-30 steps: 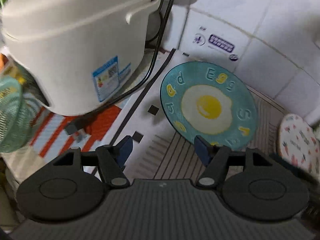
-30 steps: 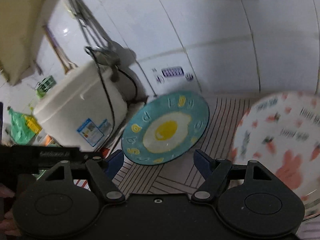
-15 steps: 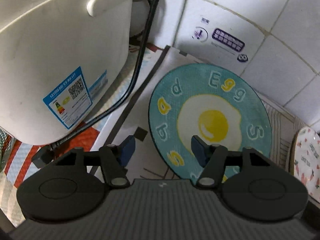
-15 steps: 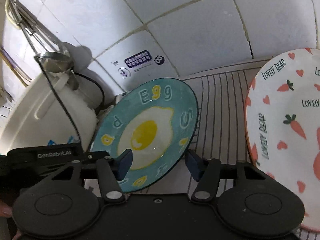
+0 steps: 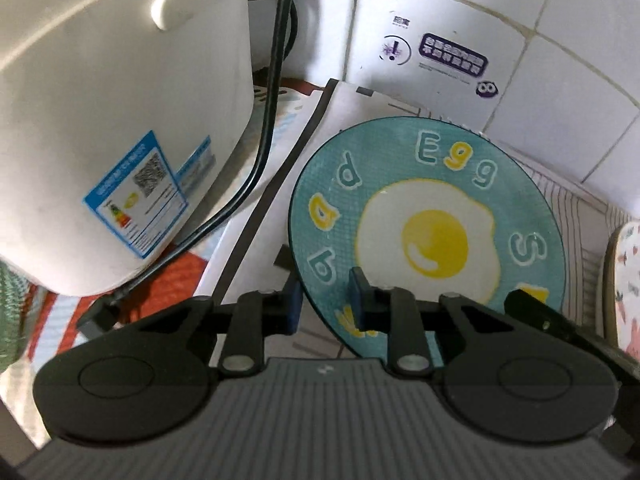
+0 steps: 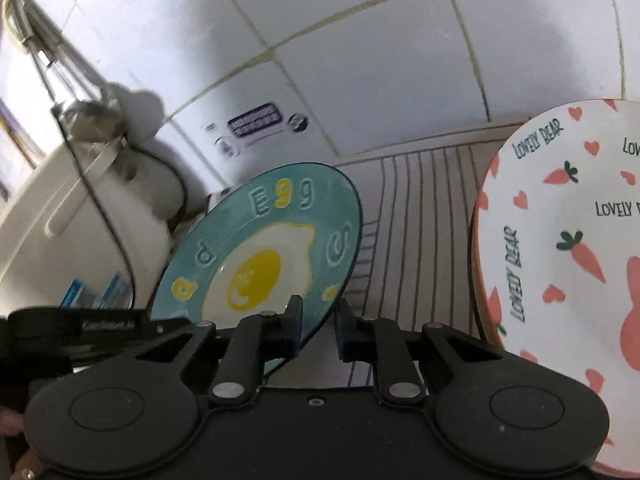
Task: Organize plates and bowls
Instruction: 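Lift the egg plate with both grippers and carry it onto the bunny plate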
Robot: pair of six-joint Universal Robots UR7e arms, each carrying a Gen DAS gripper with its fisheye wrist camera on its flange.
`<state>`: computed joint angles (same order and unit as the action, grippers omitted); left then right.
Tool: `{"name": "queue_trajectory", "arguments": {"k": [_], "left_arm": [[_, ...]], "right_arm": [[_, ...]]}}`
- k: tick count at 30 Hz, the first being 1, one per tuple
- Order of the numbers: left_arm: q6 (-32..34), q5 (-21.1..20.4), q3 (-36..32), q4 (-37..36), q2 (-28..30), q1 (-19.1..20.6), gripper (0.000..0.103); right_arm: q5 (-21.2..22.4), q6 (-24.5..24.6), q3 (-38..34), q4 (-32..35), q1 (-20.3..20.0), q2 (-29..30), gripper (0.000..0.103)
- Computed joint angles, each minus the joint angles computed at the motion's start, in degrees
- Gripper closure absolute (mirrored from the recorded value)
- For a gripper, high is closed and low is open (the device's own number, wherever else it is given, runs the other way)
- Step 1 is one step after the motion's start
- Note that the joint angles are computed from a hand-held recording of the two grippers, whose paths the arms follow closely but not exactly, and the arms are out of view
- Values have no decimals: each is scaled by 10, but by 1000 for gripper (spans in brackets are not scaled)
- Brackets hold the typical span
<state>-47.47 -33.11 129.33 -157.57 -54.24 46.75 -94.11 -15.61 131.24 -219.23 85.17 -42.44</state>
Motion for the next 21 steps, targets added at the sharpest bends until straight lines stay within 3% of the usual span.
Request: {"name": "queue_trajectory", "arguments": {"k": [4, 13, 21], "left_arm": [[-43, -17, 15, 34, -22, -22, 80], [-113, -38, 37, 98, -49, -93, 80], [-77, -37, 14, 105, -12, -152, 80]], "right_arm": [[16, 4, 17, 35, -3, -36, 82], [50, 19, 76, 30, -14, -104, 81], [62, 10, 134, 25, -39, -185, 81]]}}
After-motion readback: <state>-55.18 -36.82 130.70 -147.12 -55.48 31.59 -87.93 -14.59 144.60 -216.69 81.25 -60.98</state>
